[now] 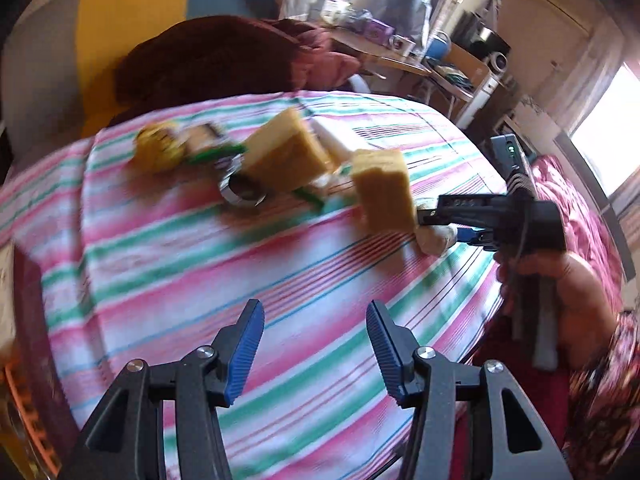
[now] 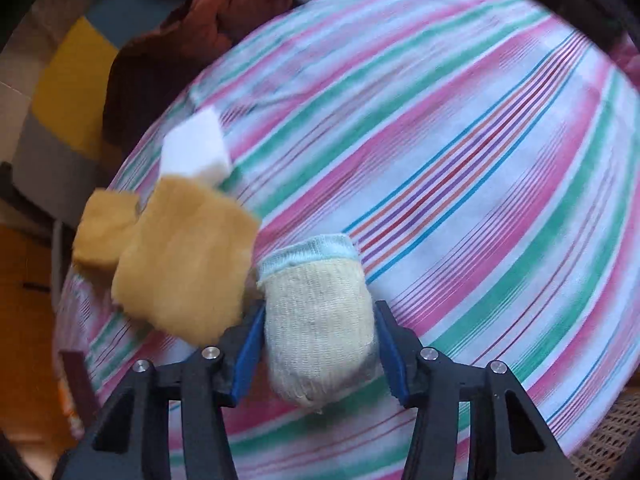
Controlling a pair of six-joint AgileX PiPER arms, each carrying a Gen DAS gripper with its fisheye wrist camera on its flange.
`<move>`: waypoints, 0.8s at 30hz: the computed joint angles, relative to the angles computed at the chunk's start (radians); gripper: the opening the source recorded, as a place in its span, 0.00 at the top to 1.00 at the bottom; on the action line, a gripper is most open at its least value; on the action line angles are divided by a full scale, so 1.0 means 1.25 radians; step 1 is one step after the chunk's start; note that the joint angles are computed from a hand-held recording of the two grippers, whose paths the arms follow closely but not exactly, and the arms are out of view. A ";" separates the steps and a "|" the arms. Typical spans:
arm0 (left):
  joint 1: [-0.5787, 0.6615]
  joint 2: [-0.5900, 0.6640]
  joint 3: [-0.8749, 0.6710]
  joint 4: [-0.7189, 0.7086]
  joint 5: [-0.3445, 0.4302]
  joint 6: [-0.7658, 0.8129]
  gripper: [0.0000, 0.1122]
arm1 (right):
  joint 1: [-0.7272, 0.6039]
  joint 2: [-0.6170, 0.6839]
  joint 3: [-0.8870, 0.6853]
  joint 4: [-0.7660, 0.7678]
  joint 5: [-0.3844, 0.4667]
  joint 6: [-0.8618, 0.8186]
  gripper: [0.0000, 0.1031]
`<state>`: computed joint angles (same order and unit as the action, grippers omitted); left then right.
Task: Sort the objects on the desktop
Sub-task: 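Grasp the cream knit sock with the right tool while the left tool grasps a yellow sponge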
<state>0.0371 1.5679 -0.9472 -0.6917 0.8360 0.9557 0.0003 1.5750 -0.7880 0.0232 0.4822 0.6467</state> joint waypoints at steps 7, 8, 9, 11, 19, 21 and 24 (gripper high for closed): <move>-0.196 0.110 -0.133 0.007 -0.051 -0.140 0.49 | -0.107 -0.079 0.060 0.098 -0.075 -0.072 0.48; -0.213 0.134 -0.158 0.000 -0.045 -0.158 0.49 | -0.109 -0.086 0.066 0.104 -0.077 -0.070 0.48; -0.233 0.165 -0.190 -0.007 -0.038 -0.183 0.49 | -0.112 -0.097 0.073 0.093 -0.079 -0.047 0.48; -0.274 0.204 -0.230 0.003 -0.046 -0.213 0.49 | -0.101 -0.128 0.088 0.005 -0.082 0.069 0.48; -0.424 0.274 -0.288 0.226 -0.194 -0.362 0.44 | -0.126 -0.146 0.115 0.023 -0.145 0.104 0.48; -0.424 0.282 -0.292 0.231 -0.215 -0.382 0.41 | -0.101 -0.120 0.108 -0.007 -0.165 0.148 0.48; -0.418 0.301 -0.312 0.233 -0.228 -0.410 0.36 | -0.099 -0.100 0.095 0.006 -0.169 0.134 0.48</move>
